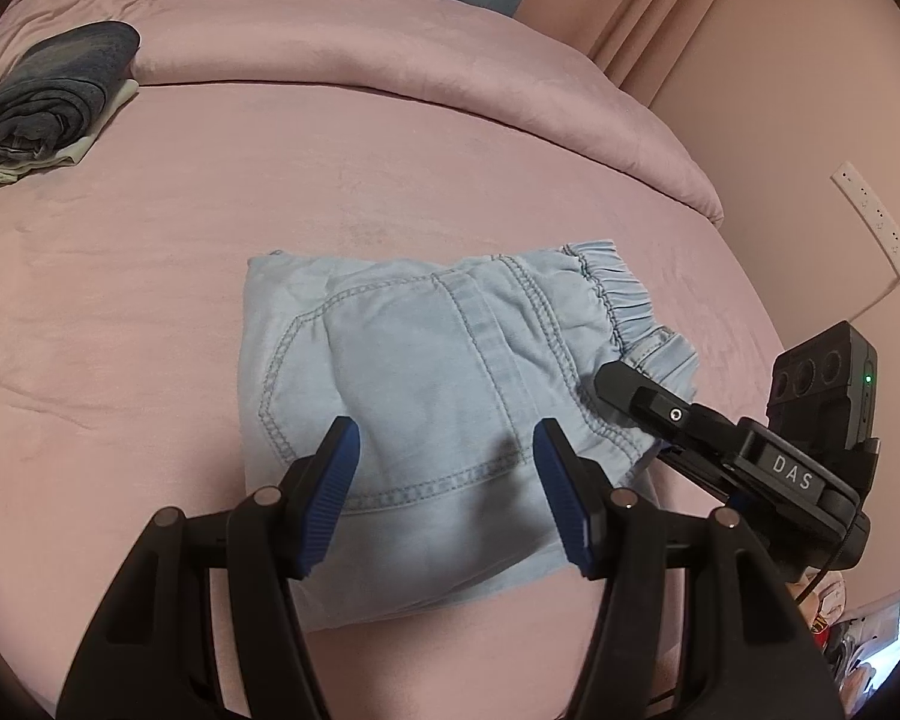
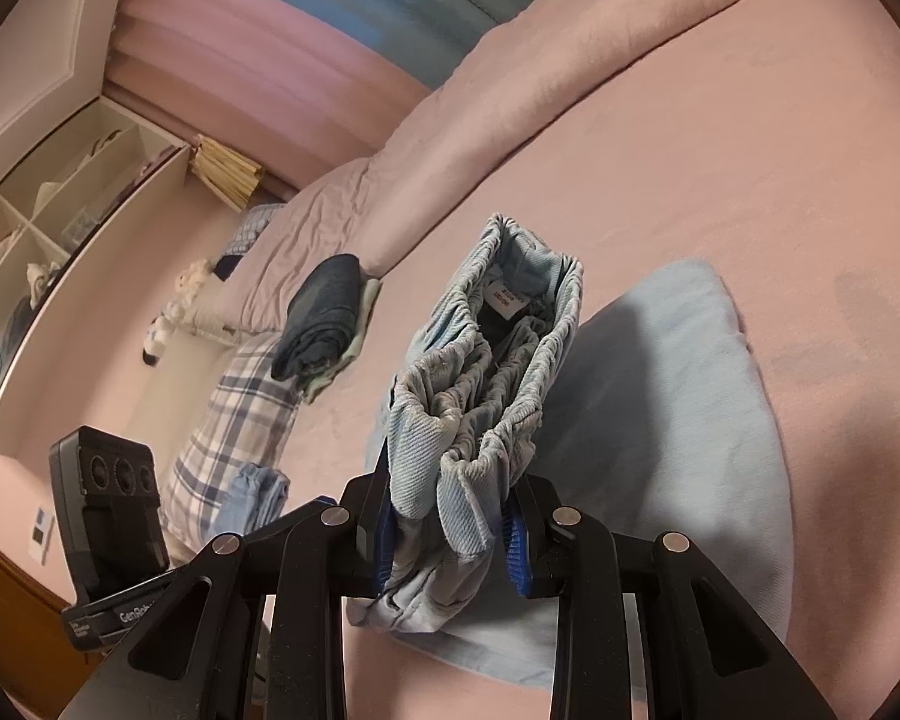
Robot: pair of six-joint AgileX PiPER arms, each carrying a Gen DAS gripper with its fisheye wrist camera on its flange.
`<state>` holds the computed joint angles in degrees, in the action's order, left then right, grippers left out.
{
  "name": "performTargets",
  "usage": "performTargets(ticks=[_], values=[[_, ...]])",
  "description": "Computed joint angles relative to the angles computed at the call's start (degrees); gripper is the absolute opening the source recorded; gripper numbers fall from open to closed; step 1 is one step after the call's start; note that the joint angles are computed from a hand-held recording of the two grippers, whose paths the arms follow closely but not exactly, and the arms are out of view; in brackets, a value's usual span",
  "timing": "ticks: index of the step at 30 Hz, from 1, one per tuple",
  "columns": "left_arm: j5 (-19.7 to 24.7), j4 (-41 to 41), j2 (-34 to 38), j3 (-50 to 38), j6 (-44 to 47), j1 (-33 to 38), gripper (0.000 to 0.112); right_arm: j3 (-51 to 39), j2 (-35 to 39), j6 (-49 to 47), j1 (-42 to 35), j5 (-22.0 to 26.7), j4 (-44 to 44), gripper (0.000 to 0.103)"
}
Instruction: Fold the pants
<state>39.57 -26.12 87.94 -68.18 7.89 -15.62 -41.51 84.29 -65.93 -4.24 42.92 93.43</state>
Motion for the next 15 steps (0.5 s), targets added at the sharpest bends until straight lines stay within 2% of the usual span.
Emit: performTargets(ticks=[9, 15], values=[[-1.67, -4.08, -0.77, 1.88, 4.80, 2.43, 0.060, -0.15, -0.74, 4.17, 2.09, -4.25, -2.80, 0.031], [-3.54, -0.24, -2.40, 4.29, 2.96, 3.86, 0.062, -0.54, -1.01, 7.65, 2.81, -5.89, -7.16, 0.031]])
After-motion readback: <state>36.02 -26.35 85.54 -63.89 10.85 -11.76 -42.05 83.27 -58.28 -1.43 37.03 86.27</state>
